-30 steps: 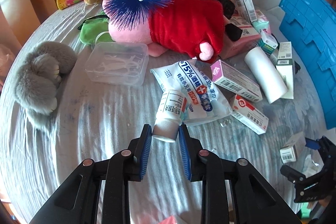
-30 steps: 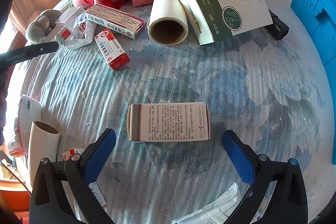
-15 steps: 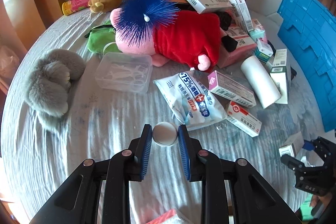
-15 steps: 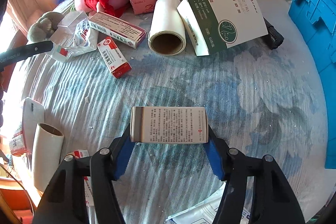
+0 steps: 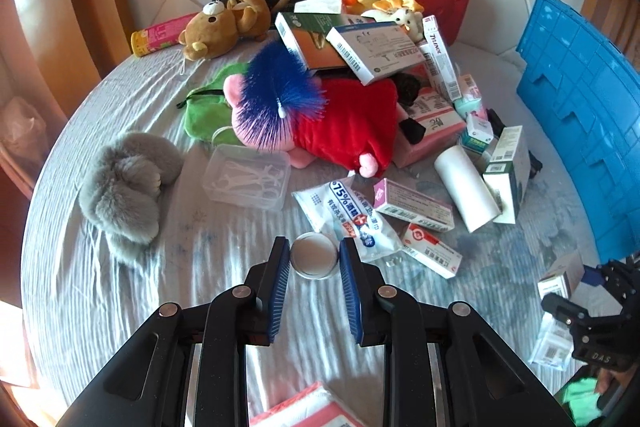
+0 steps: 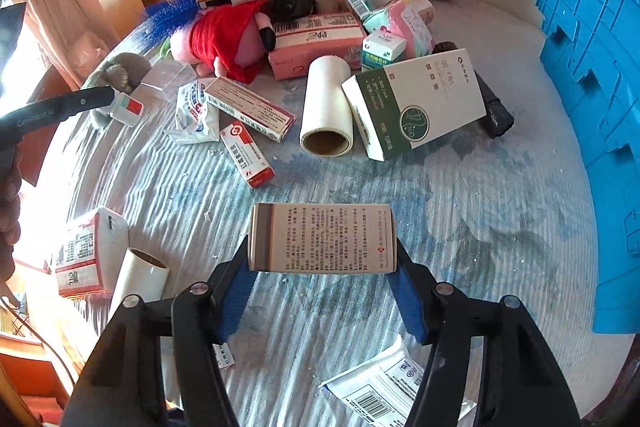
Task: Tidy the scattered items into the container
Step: 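Lift the medicine box and pill bottle and carry both over the blue box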
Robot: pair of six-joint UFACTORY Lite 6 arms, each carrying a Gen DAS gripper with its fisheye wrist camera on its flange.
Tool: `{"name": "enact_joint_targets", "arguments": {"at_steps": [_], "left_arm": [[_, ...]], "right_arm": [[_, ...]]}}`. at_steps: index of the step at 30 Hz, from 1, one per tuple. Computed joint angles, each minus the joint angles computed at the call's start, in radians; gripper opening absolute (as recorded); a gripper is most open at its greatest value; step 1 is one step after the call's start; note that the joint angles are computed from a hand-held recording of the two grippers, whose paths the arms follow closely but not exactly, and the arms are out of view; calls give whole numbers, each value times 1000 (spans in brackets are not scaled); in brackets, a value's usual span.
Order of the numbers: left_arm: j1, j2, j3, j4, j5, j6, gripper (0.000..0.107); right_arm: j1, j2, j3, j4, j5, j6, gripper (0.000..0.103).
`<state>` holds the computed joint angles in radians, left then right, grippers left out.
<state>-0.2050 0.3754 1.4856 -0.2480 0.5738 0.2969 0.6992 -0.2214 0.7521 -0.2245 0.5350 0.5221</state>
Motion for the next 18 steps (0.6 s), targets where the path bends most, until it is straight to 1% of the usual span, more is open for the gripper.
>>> {"name": "enact_joint_targets", "arguments": {"at_steps": [2, 6, 13, 18], "left_arm": [[-4, -6, 23, 29, 19, -35, 25], [-14, -28, 66, 63, 64, -91, 25], [-42, -81, 147, 133, 150, -202, 25], [-69, -98, 240, 190, 221, -269, 25]], "right_arm": [[12, 3, 34, -13, 25, 17, 62], [-23, -41, 75, 11, 84, -46, 62], [-96, -117, 175, 72, 195, -176, 62], [-172, -130, 273, 131, 250, -298, 62]]}}
